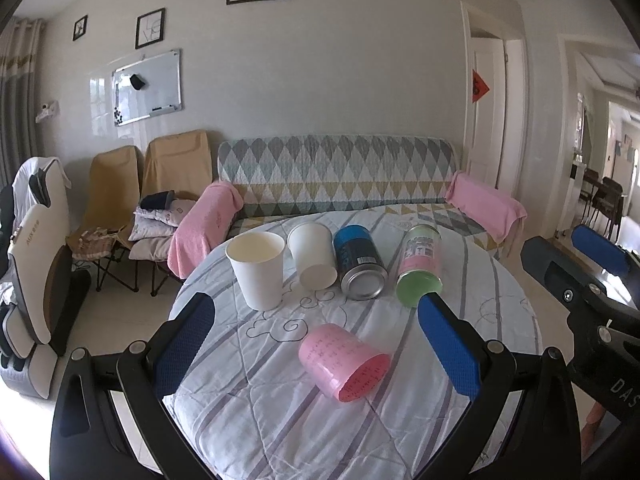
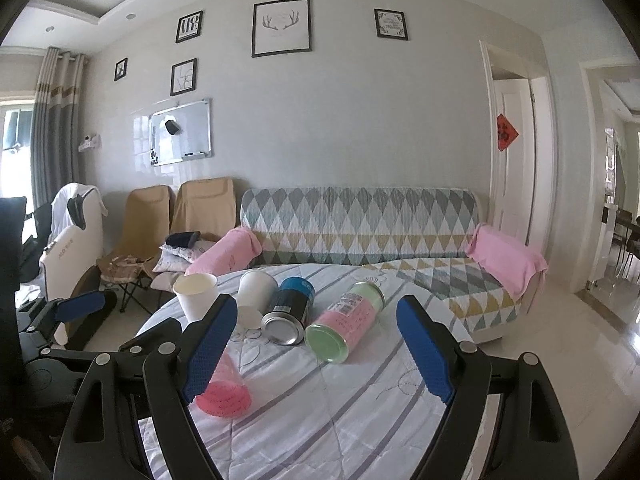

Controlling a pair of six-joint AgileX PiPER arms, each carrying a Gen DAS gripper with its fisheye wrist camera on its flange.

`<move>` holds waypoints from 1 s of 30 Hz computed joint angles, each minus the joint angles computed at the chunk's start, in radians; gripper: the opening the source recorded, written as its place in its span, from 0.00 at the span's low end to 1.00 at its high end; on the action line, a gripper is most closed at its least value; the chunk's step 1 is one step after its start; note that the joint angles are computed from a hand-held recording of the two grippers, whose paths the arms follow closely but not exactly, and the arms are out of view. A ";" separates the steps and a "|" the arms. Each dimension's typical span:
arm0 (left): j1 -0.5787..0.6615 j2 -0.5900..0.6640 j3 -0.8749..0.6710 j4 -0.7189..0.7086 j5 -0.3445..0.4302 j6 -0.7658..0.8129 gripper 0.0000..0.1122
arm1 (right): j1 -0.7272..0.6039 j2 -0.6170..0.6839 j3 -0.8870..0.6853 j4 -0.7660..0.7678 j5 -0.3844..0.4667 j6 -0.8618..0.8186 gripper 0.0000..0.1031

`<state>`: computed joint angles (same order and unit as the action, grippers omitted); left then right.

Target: Flip cup upright

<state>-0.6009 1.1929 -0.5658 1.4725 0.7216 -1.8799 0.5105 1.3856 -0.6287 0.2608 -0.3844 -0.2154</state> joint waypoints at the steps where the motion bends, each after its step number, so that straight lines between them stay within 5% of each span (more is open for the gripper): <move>1: 0.001 0.001 0.003 0.010 -0.001 -0.009 0.92 | 0.001 0.003 -0.002 0.005 0.000 -0.004 0.81; 30: 0.031 0.022 0.024 0.071 -0.013 -0.053 0.92 | 0.012 0.032 -0.020 0.030 0.009 -0.043 0.81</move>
<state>-0.5699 1.2147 -0.5419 1.5439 0.7090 -1.9331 0.5225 1.4178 -0.6484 0.2910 -0.3759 -0.2579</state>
